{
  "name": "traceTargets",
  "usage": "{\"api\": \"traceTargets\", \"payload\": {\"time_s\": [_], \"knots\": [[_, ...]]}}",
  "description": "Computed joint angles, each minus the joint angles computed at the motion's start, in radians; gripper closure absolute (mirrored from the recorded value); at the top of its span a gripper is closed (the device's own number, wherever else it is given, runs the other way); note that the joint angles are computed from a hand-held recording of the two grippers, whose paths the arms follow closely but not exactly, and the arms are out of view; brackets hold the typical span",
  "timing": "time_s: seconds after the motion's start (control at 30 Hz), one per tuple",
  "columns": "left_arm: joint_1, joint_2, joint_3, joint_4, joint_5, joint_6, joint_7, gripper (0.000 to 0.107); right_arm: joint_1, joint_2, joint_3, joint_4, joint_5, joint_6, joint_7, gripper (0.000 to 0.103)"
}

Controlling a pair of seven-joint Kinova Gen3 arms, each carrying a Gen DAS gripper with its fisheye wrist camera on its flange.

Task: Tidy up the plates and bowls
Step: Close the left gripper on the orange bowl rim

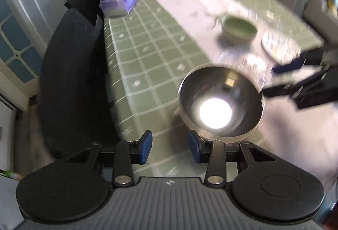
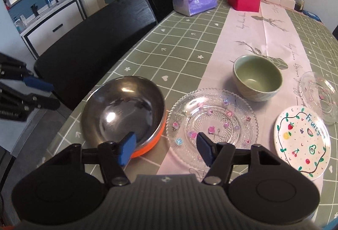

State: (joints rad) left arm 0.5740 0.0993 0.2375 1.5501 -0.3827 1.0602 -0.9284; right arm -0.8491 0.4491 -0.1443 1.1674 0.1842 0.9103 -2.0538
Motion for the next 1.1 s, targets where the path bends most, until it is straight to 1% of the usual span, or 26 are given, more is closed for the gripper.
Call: {"api": "traceTargets", "payload": {"time_s": [0.03,0.07,0.1,0.17,0.23,0.33,0.43,0.5,0.53,0.73,0.8,0.87,0.9,0.93,0.97,1.0,1.1], "knots": [[0.0,0.001,-0.002,0.015,-0.003,-0.031,0.024,0.062,0.005,0.015,0.0,-0.023,-0.009,0.022,-0.001,0.043],[0.0,0.004,-0.005,0.029,-0.004,-0.064,0.048,0.064,0.01,0.025,0.005,-0.039,-0.031,0.034,0.005,0.045],[-0.002,0.011,-0.007,0.036,0.0,-0.082,0.06,0.065,0.029,0.029,-0.009,-0.042,-0.047,0.031,0.005,0.046],[0.003,0.033,-0.012,0.027,-0.007,-0.092,0.081,0.066,0.046,0.038,-0.015,-0.054,-0.078,0.037,0.014,0.049],[0.002,0.052,-0.02,0.014,0.006,-0.09,0.087,0.066,0.057,0.048,-0.02,-0.07,-0.102,0.049,0.028,0.05],[0.004,0.079,-0.033,-0.014,0.019,-0.064,0.1,0.066,0.063,0.068,-0.022,-0.102,-0.131,0.079,0.039,0.053],[-0.019,0.104,-0.041,-0.046,0.09,-0.035,0.063,0.066,0.073,0.106,-0.025,-0.168,-0.177,0.141,0.036,0.058],[-0.025,0.121,-0.049,-0.068,0.12,-0.013,0.056,0.066,0.085,0.131,-0.027,-0.21,-0.214,0.184,0.025,0.058],[-0.029,0.13,-0.049,-0.078,0.135,-0.002,0.039,0.066,0.088,0.144,-0.026,-0.232,-0.23,0.205,0.016,0.061],[-0.024,0.187,-0.063,-0.149,0.185,0.08,0.005,0.066,0.081,0.196,-0.012,-0.328,-0.261,0.295,-0.013,0.07],[-0.022,0.198,-0.073,-0.162,0.202,0.094,0.029,0.066,0.081,0.209,-0.01,-0.348,-0.27,0.314,-0.023,0.071],[-0.023,0.204,-0.077,-0.172,0.215,0.101,0.036,0.071,0.089,0.22,-0.013,-0.363,-0.288,0.327,-0.03,0.076],[-0.025,0.205,-0.077,-0.174,0.222,0.099,0.034,0.077,0.093,0.223,-0.015,-0.368,-0.296,0.33,-0.032,0.078],[-0.026,0.207,-0.078,-0.178,0.227,0.101,0.034,0.081,0.097,0.225,-0.018,-0.369,-0.305,0.328,-0.033,0.082],[-0.021,0.212,-0.079,-0.187,0.224,0.11,0.039,0.082,0.098,0.227,-0.017,-0.374,-0.309,0.332,-0.036,0.085],[-0.017,0.216,-0.08,-0.193,0.222,0.116,0.043,0.086,0.091,0.23,-0.012,-0.383,-0.305,0.341,-0.042,0.086],[-0.005,0.22,-0.088,-0.209,0.214,0.135,0.074,0.089,0.078,0.235,-0.003,-0.402,-0.292,0.359,-0.048,0.087]]}}
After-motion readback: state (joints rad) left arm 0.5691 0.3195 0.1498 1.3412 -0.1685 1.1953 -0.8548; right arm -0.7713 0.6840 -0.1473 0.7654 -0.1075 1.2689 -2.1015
